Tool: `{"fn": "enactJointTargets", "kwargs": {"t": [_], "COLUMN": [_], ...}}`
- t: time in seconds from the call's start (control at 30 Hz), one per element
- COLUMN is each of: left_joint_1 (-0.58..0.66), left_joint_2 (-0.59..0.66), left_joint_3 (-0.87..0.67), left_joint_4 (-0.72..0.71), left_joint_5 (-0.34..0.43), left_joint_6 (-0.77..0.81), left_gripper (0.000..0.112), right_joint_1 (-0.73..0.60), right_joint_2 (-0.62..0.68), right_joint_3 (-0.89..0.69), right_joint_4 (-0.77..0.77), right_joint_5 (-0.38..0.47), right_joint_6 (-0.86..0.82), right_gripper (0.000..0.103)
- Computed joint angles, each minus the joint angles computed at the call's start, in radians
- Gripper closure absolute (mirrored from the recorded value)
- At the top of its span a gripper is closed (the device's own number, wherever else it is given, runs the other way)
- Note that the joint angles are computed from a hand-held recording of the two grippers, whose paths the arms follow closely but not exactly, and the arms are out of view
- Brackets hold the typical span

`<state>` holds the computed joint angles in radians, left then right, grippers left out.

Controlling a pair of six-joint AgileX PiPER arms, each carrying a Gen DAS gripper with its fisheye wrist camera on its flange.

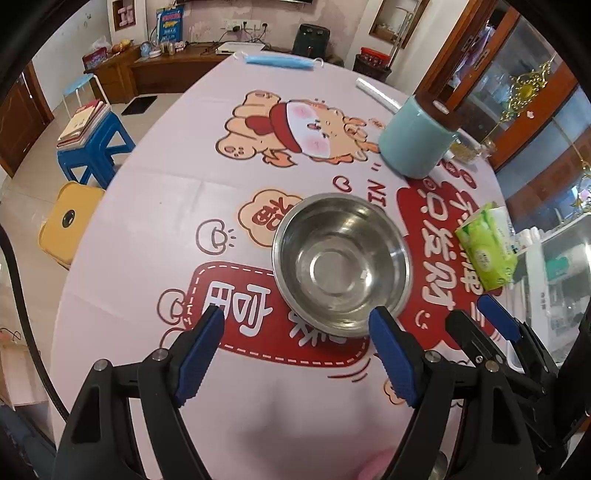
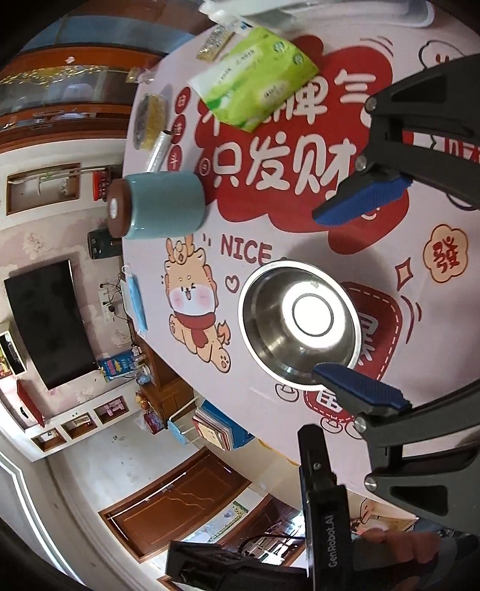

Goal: Organize plates and bowls

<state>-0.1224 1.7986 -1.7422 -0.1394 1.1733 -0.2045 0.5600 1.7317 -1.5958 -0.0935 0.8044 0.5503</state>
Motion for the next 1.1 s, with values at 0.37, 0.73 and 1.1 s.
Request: {"fn": "enactJointTargets", "kwargs": {"t": [0.37,0.73,1.1], "left_joint_1": [0.002,0.015,0.027], "left_joint_2": [0.136,0.189,0.206], "left_joint_3": [0.010,0.013,0.030], "left_joint_4": [-0.025,-0.084,-0.166], "left_joint_5": [-0.069,-0.113,-0.129], "left_joint_6": [0.019,0.065,0.127], "left_gripper": [0.033,0.041,0.075], "right_joint_1": [-0.052,-0.073,-0.077], "right_joint_2": [0.073,0.121,0.129], "right_joint_3": [0.063,0.078,0.080], "right_joint_4": [0.121,0.272,0.329], "right_joint_5": [-0.079,-0.124,-0.137], "right_joint_6": [-0.016,-0.090,-0.123], "right_gripper": [0.026,0.038,0.067]}}
